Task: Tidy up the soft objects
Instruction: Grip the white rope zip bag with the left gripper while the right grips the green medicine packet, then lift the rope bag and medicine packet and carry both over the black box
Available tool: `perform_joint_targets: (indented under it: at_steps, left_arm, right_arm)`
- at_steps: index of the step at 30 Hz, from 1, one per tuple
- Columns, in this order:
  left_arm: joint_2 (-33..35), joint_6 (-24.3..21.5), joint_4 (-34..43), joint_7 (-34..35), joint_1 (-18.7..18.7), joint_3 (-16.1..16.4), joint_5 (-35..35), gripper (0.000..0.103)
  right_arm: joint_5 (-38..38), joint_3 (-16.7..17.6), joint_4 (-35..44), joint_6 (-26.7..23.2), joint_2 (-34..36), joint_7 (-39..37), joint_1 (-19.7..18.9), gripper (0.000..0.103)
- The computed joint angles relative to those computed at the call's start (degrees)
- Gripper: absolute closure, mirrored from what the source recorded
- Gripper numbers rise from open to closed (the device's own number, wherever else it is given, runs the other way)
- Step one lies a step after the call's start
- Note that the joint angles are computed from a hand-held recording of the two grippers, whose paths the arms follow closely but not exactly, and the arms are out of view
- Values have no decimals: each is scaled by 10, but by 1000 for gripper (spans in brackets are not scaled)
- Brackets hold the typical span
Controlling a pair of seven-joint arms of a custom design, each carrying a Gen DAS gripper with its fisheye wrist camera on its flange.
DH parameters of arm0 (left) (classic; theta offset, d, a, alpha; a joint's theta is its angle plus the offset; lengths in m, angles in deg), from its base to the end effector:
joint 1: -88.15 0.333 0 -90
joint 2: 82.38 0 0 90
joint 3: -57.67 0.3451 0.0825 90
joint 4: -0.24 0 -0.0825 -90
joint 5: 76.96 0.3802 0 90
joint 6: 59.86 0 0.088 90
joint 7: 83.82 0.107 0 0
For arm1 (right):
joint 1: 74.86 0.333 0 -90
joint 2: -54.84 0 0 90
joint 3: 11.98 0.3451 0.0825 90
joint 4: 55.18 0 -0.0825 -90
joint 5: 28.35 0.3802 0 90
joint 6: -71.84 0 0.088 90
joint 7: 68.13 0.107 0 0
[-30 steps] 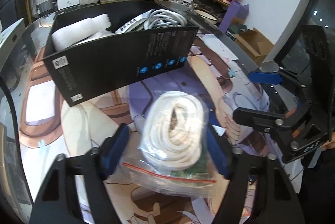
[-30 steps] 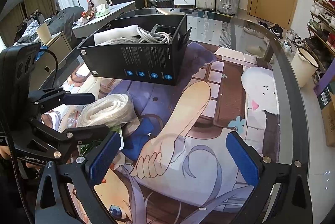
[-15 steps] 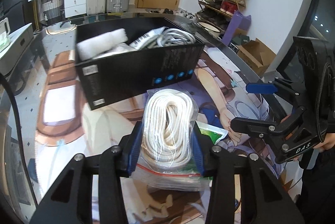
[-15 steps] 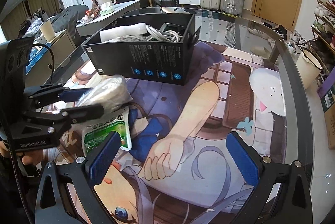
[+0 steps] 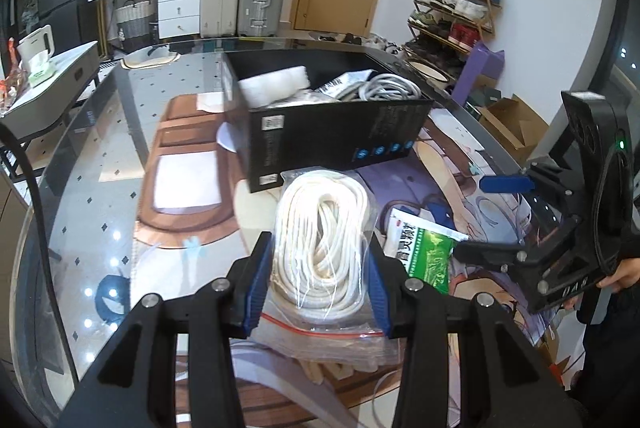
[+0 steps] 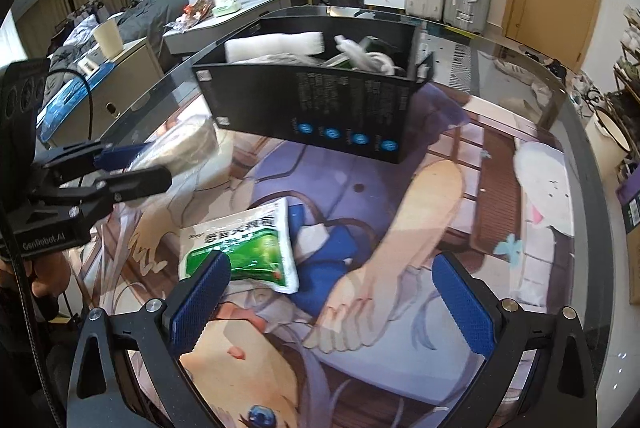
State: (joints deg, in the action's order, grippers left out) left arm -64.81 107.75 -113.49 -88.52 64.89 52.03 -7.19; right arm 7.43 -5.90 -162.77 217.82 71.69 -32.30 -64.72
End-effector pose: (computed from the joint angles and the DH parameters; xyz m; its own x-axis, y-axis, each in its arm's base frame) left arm 0.5253 -0.3524 0.3857 -0.0413 -0.9797 0.1963 -0.7242 -0.1060 -0.6814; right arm 0.6363 0.1711 0.4239 0.7079 -0.6969 -0.1150 -0.6323 -0.5528 -0.5428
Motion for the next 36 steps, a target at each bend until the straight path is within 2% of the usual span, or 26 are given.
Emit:
perform_joint_targets:
  at_steps: [4, 14, 17, 30, 34, 36]
  left_arm:
    - [-8, 2, -6, -43, -2, 8, 34, 61]
    - [-17, 2, -15, -99, 17, -4, 82, 61]
    - [-20, 2, -19, -109, 21, -8, 90, 61]
    - [-20, 5, -20, -115, 32, -14, 94, 61]
    - [-19, 5, -19, -115, 31, -14, 94, 61]
    - [-20, 5, -19, -120, 31, -13, 99, 61]
  right_arm:
    - [0, 7, -6, -5, -2, -22, 5, 1]
    - [-2, 13, -22, -18, -5, -74, 22, 1]
    - [-23, 8, -23, -13, 0, -62, 33, 1]
    - [-30, 9, 13, 4, 34, -33, 24, 3]
    - [-21, 14, 18, 5, 35, -40, 16, 24]
    - [-17, 16, 19, 5, 35, -46, 14, 30]
